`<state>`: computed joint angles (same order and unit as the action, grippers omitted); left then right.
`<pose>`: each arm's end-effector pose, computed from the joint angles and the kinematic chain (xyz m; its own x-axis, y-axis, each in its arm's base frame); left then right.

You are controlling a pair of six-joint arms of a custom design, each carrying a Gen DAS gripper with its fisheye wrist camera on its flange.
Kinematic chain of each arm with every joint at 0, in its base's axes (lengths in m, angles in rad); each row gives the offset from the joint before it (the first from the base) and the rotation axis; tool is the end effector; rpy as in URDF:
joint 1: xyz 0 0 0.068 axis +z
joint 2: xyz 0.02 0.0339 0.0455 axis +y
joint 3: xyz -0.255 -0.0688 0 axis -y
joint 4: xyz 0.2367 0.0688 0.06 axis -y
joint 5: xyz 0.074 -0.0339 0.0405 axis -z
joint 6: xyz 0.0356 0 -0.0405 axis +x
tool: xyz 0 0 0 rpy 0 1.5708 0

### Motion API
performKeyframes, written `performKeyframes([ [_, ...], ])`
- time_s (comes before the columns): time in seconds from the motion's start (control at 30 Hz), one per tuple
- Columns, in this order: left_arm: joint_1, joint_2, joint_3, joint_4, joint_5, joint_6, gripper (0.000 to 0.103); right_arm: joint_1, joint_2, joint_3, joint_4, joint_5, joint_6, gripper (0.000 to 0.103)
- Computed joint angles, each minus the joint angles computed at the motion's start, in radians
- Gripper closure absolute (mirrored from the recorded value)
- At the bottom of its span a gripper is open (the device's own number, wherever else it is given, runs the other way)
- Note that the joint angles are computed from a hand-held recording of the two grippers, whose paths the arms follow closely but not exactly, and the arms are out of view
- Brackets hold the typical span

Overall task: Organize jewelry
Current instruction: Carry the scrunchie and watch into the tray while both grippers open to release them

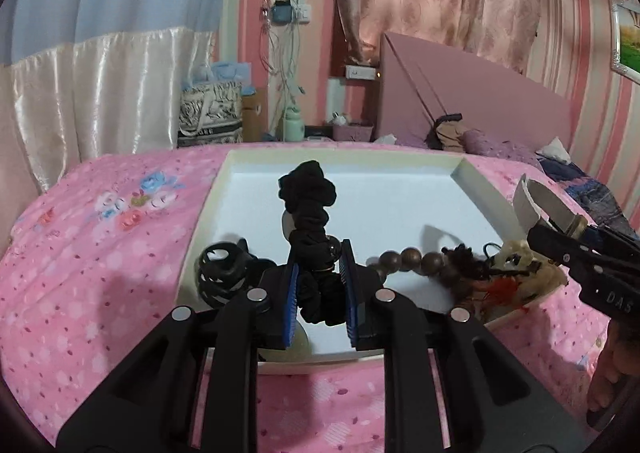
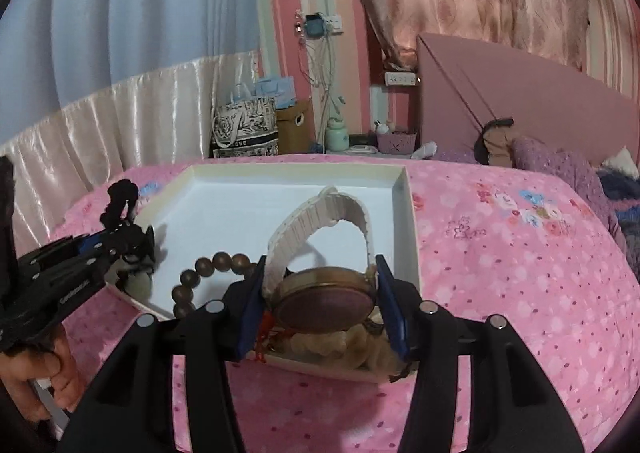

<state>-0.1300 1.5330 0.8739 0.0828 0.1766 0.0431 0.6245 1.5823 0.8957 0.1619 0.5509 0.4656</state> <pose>0.3221 -0.0484 0.2114 -0.5280 0.1118 -0.8418 0.2967 0.9531 -0.0595 0.2821 0.1804 0.2126 -0.4218 0.1675 -0.8911 0.0657 0.9858 0.1542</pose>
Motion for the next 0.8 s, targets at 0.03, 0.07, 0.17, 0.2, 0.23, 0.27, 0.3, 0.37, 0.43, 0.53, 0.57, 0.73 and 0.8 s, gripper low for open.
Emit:
performKeyframes([
  [0.03, 0.0, -0.002, -0.006, 0.015, -0.013, 0.0, 0.086, 0.002, 0.01, 0.003, 0.012, 0.005, -0.008, 0.052],
  [0.07, 0.001, -0.004, -0.011, 0.028, -0.024, -0.001, 0.086, 0.003, 0.016, 0.001, 0.028, 0.011, -0.016, 0.052],
  [0.17, 0.0, 0.012, -0.006, 0.028, -0.028, -0.002, 0.086, 0.002, 0.042, -0.001, 0.079, 0.033, -0.033, 0.052],
  [0.2, -0.001, 0.02, 0.002, 0.018, -0.024, 0.003, 0.086, 0.001, 0.05, -0.003, 0.095, 0.04, -0.033, 0.052],
  [0.23, 0.002, 0.02, 0.002, 0.015, -0.021, 0.006, 0.086, 0.001, 0.057, 0.002, 0.089, 0.05, -0.026, 0.052],
  [0.27, 0.005, 0.018, 0.001, 0.015, -0.017, 0.007, 0.086, -0.002, 0.059, 0.006, 0.081, 0.048, -0.02, 0.052],
  [0.3, 0.006, 0.024, 0.006, 0.011, -0.011, 0.012, 0.086, -0.006, 0.058, 0.002, 0.085, 0.038, -0.017, 0.052],
  [0.37, -0.001, 0.039, 0.025, -0.012, -0.017, 0.022, 0.085, -0.01, 0.055, -0.002, 0.084, 0.041, -0.012, 0.052],
  [0.43, -0.012, 0.042, 0.029, -0.016, -0.033, 0.031, 0.085, -0.014, 0.056, -0.002, 0.082, 0.031, -0.009, 0.052],
  [0.53, -0.016, 0.035, 0.024, -0.009, -0.039, 0.039, 0.085, -0.02, 0.063, 0.009, 0.07, 0.013, -0.006, 0.052],
  [0.57, -0.014, 0.036, 0.024, -0.009, -0.039, 0.04, 0.085, -0.024, 0.065, 0.012, 0.064, 0.004, -0.003, 0.052],
  [0.73, -0.008, 0.057, 0.053, -0.048, -0.04, 0.041, 0.084, -0.038, 0.072, 0.022, 0.042, -0.024, 0.01, 0.051],
  [0.8, -0.01, 0.076, 0.079, -0.071, -0.043, 0.036, 0.084, -0.036, 0.071, 0.024, 0.034, -0.016, 0.018, 0.051],
])
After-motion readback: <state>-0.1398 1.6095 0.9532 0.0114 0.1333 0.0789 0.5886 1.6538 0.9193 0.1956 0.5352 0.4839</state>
